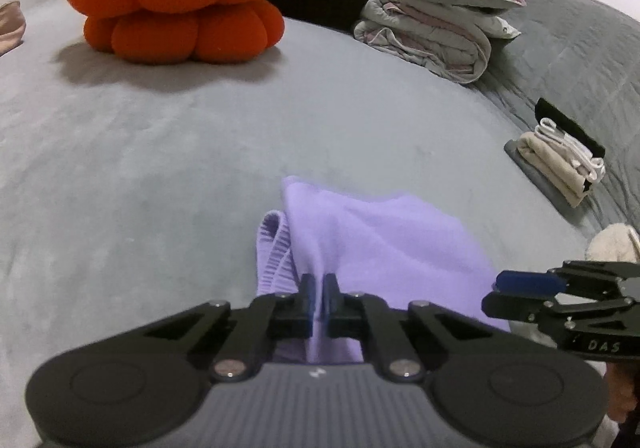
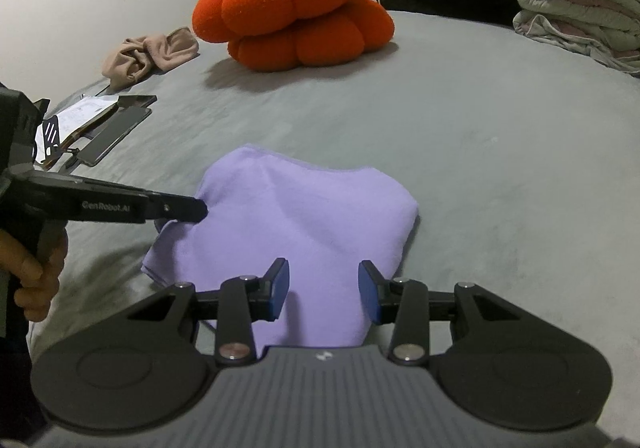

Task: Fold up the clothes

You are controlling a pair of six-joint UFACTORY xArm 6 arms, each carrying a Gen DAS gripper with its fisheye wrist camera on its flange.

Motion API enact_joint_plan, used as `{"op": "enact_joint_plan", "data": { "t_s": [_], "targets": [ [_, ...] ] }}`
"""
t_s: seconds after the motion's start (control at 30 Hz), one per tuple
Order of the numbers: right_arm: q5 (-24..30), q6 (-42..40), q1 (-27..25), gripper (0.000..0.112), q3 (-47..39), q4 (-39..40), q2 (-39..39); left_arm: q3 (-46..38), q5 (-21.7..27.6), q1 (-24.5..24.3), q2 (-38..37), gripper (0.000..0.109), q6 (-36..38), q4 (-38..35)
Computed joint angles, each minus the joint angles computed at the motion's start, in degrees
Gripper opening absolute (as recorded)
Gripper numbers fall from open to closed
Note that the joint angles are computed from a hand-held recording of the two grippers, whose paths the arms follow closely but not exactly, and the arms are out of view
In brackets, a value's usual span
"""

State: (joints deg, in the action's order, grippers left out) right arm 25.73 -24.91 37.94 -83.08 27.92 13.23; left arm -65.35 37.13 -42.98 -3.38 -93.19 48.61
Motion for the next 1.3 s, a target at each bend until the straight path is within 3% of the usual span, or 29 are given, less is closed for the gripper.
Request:
{"op": "enact_joint_plan", "data": {
  "t_s": [0.27, 0.37, 0.43, 0.57, 0.63, 0.7, 0.8, 0.9, 0.97, 1.1, 1.3],
  "targets": [
    [0.26, -1.21, 0.03, 0.043, 0.05, 1.53, -0.06, -0.74, 3.79, -1.48, -1.11, 0.003, -1.54, 3.22],
    [1.22, -0.91, -0.05, 0.043, -0.20, 1.33, 0.26, -4.31, 10.19, -3.42, 1.35, 0.003, 3.24, 3.17],
    [2.72, 0.60, -0.09, 0.043, -1.02, -0.08, 0.91, -6.23, 11.98, -3.78, 3.36, 0.005, 7.53, 1.14],
    [5.65, 4.75, -0.02, 0.044, -2.63, -5.53, 2.27, -7.59, 12.94, -3.64, 4.97, 0.018, 12.04, -1.51],
    [6.59, 4.43, -0.15, 0.045, -3.14, -5.29, 2.15, -7.14, 14.16, -3.91, 3.87, 0.036, 9.25, 0.67],
    [6.59, 3.64, -0.38, 0.045, -2.91, -4.39, 1.65, -6.85, 16.06, -4.42, 2.86, 0.037, 6.23, 3.40],
    [1.88, -1.61, -0.46, 0.045, -0.71, 2.04, 0.18, -7.58, 19.35, -6.45, 2.83, 0.034, 3.45, 10.01],
    [-0.99, -4.21, 0.25, 0.040, -0.66, 4.81, 0.67, -7.48, 12.13, -5.80, 3.89, 0.034, 4.36, 11.80],
    [-1.03, -2.78, 0.59, 0.021, -1.51, 2.95, 1.80, -8.27, 8.37, -5.11, 5.63, 0.034, 5.79, 10.04],
    [1.91, 4.39, 0.84, 0.020, -4.10, -4.70, 5.05, -11.87, 10.17, -4.61, 10.38, 0.034, 11.47, 1.55],
    [1.15, 5.46, 1.38, 0.020, -4.12, -6.72, 5.37, -10.14, 7.63, -3.19, 9.76, 0.033, 8.09, 0.40]
  ]
}}
